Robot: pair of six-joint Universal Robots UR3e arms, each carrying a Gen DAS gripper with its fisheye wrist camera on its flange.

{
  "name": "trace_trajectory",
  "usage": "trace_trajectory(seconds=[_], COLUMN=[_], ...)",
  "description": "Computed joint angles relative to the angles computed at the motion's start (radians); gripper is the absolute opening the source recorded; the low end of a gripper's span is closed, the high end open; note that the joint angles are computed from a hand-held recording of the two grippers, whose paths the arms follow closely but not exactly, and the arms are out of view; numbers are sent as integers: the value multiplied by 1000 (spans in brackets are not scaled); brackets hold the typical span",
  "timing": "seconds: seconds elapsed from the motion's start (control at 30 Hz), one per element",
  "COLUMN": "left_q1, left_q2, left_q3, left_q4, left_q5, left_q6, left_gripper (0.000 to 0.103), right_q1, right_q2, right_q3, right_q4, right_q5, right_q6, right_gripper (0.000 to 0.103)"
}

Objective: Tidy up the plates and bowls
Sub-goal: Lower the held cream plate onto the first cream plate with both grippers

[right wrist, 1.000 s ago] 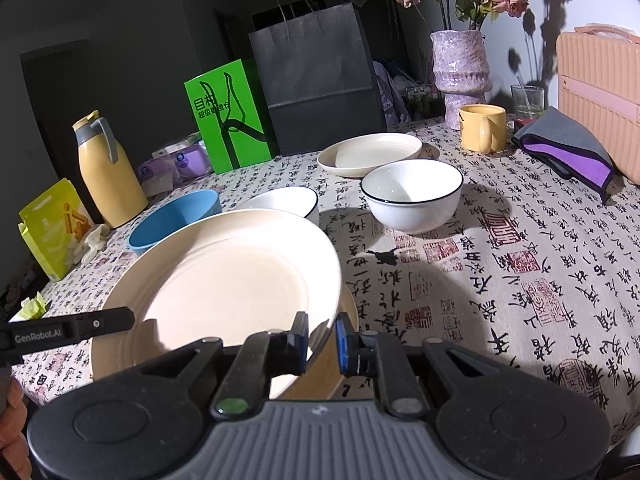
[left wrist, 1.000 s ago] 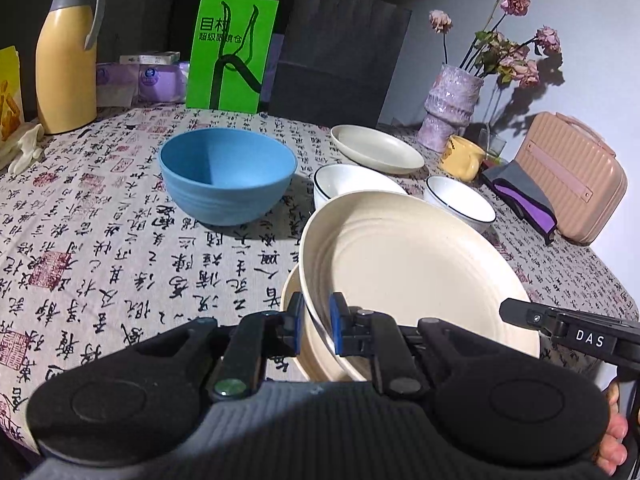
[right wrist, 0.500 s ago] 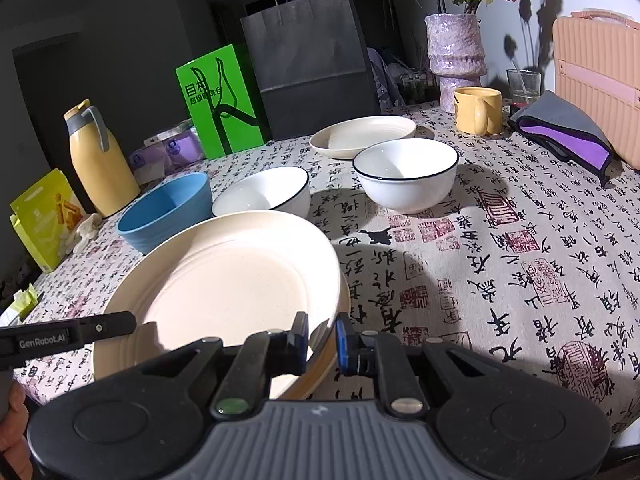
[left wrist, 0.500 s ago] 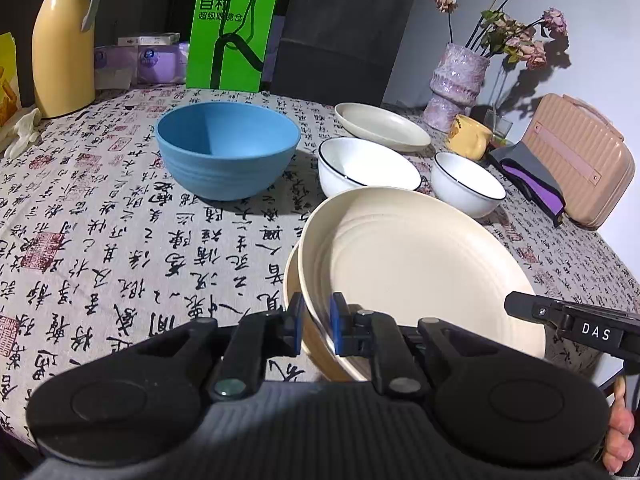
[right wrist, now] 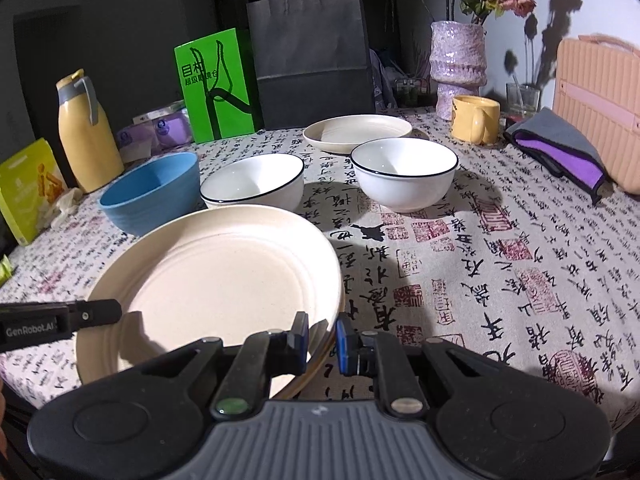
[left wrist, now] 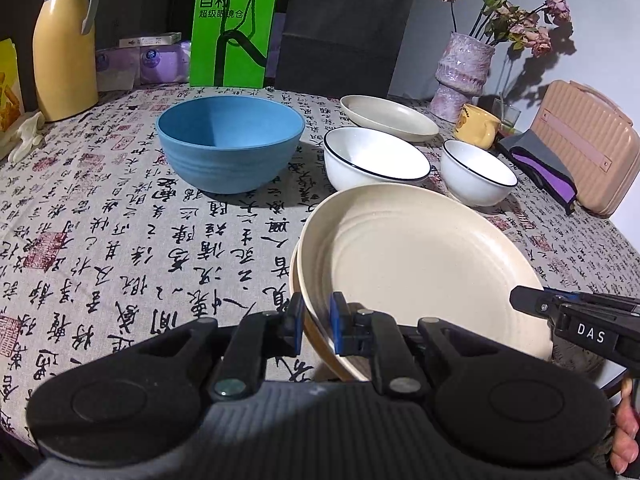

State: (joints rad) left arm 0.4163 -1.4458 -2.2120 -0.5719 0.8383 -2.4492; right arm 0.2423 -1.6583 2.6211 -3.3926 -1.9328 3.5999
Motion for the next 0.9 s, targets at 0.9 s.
trace_trajectory(seconds=[0.9], left_q1=[-124], left_q2=[-42], left_q3=[-152], left_q4=[447], left_q5=[163], left_q6=[-33], left_gripper=[19], right_q1=[184], right_q2=[195], right_q3=[-135], right_q4=[35], right_q5=[-271], right_q6=[5], right_gripper=[14])
